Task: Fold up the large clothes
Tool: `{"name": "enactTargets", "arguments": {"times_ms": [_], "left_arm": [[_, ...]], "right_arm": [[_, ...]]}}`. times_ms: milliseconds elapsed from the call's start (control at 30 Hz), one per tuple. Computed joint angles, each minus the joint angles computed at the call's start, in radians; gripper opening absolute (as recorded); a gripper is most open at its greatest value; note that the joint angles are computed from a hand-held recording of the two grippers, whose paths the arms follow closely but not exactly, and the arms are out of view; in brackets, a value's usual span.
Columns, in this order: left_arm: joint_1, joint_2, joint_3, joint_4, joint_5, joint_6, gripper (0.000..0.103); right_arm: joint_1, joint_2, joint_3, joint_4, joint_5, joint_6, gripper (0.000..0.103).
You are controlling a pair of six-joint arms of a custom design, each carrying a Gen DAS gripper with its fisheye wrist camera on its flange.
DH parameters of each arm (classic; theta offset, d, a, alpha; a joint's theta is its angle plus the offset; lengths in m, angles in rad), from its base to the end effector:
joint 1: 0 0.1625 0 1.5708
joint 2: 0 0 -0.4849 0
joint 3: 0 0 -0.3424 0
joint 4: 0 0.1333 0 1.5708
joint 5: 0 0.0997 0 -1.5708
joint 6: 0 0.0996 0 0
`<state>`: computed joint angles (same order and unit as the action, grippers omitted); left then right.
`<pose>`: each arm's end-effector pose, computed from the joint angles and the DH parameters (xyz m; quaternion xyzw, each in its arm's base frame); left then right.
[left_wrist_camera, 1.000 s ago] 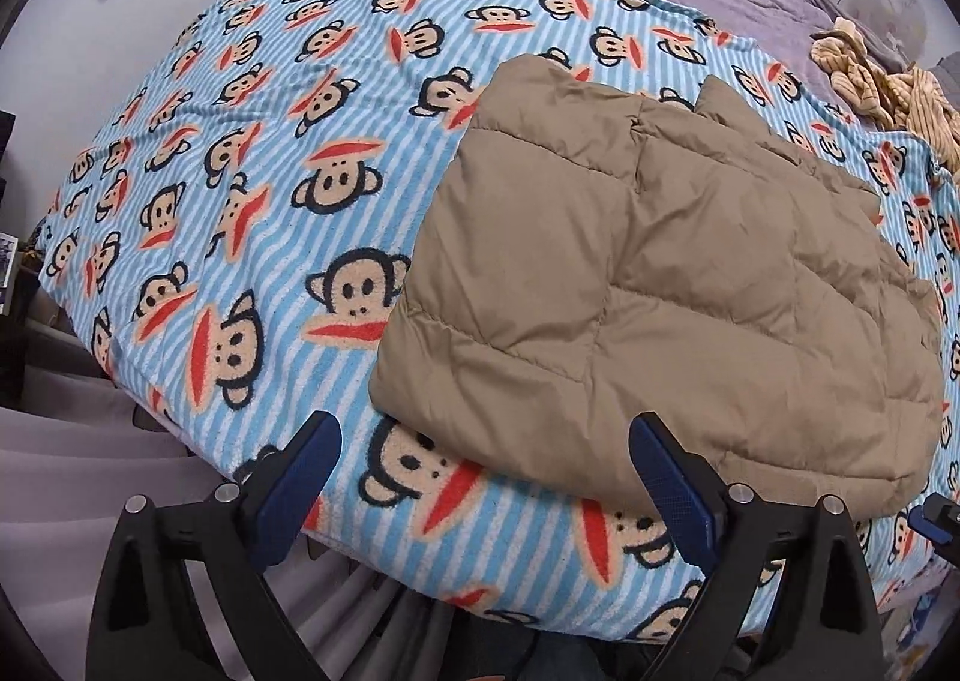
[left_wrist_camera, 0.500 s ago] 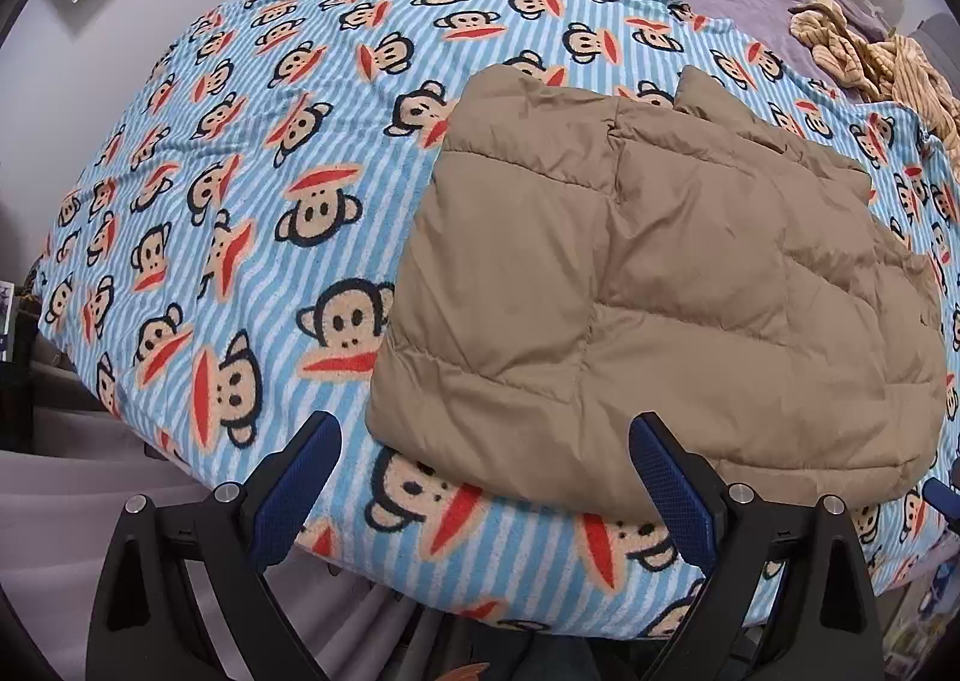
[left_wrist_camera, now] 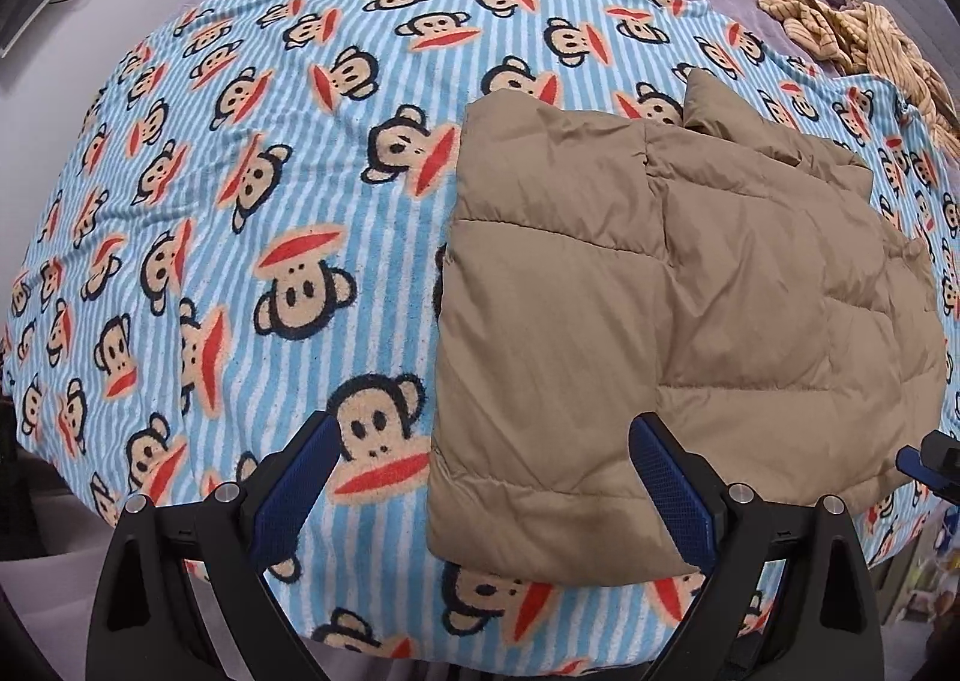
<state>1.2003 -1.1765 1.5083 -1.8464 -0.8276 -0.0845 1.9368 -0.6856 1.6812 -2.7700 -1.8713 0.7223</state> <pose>-0.0321 -0.6370 0.4198 0.1428 0.9204 -0.0564 0.3595 0.3398 -0.5964 0.1092 -0.1893 -0.9654 0.1631 0.0754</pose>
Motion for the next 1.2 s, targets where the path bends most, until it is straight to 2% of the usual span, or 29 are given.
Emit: {"name": "enactTargets", "arguments": {"times_ms": [367,500,667,733,800,900,1000,1200], "left_arm": [[0.035,0.045,-0.043,-0.005,-0.05,0.075,0.097],[0.053,0.06,-0.063,0.004,-0.09,0.098,0.097],[0.111,0.086,-0.161,0.0,-0.245,0.186,0.097],[0.16,0.124,-0.264,0.083,-0.351,0.181,0.097],[0.199,0.163,-0.348,0.167,-0.427,0.183,0.097],[0.229,0.202,-0.4,0.231,-0.495,0.226,0.097],[0.253,0.258,-0.46,0.316,-0.607,0.275,0.097],[0.254,0.342,-0.499,0.366,-0.701,0.307,0.097]], "right_arm": [[0.013,0.077,-0.138,0.124,-0.014,0.029,0.087],[0.004,0.095,-0.173,0.154,-0.01,0.043,0.087],[-0.01,0.114,-0.191,0.169,0.005,0.077,0.087],[-0.014,0.118,-0.193,0.17,0.006,0.082,0.087],[-0.018,0.12,-0.191,0.171,0.007,0.088,0.087],[-0.023,0.125,-0.192,0.172,0.008,0.096,0.087],[-0.025,0.131,-0.2,0.185,0.004,0.101,0.087],[-0.027,0.144,-0.222,0.223,-0.007,0.099,0.088]]}}
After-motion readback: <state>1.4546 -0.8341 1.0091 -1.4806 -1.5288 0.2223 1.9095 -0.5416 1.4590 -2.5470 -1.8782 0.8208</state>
